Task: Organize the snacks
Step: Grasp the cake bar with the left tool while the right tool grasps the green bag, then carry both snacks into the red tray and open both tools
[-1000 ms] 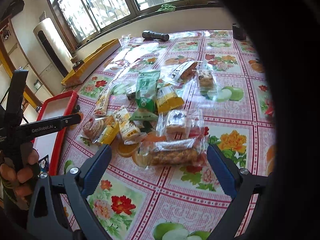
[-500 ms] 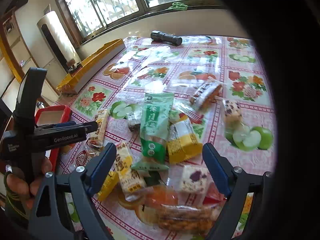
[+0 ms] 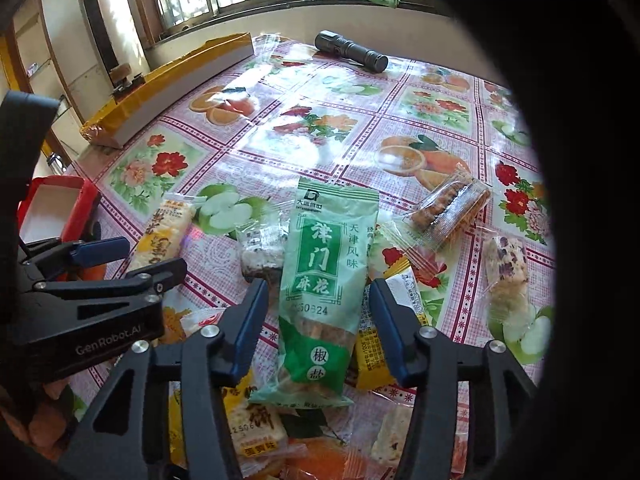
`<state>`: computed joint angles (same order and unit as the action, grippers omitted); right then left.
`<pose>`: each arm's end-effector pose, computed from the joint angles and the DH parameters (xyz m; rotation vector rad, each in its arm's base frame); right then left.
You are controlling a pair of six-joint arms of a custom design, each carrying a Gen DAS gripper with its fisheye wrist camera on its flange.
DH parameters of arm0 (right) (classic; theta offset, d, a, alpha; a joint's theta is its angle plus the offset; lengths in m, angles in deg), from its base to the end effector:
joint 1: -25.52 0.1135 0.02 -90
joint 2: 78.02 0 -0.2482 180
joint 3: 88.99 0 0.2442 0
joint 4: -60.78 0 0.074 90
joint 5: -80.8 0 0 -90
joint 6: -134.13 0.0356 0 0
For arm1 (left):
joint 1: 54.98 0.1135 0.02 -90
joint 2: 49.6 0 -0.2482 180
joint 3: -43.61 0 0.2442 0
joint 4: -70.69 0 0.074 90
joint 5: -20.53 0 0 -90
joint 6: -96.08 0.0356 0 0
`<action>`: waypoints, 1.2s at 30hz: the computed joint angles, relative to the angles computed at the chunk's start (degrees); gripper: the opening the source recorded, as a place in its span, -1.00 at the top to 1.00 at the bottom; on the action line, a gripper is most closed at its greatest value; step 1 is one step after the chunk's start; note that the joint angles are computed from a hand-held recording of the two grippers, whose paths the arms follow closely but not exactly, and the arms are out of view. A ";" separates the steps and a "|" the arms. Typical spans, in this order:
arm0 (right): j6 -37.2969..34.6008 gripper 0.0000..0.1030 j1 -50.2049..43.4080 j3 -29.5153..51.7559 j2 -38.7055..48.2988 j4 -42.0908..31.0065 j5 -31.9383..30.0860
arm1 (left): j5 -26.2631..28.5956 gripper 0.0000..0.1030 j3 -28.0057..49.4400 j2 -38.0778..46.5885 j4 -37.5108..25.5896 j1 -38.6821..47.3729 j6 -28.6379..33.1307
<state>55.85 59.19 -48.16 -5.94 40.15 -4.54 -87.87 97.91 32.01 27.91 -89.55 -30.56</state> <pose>0.1847 0.1196 0.1368 -0.4392 2.4484 0.2382 0.2019 -0.1255 0.1457 -0.1243 2.6725 0.0789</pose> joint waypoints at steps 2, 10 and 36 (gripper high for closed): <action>-0.09 0.16 0.56 -0.46 -0.53 0.01 0.68 | 0.23 0.36 0.07 -0.75 -0.89 -0.30 -0.03; 1.77 0.26 -1.86 -3.76 -6.87 -0.87 -5.15 | 2.00 0.37 -2.45 -6.43 -2.70 0.07 -0.69; 4.15 -0.16 -1.10 -2.72 -6.39 -4.59 -4.50 | -2.57 0.37 -5.96 -26.32 -17.16 -9.60 -8.92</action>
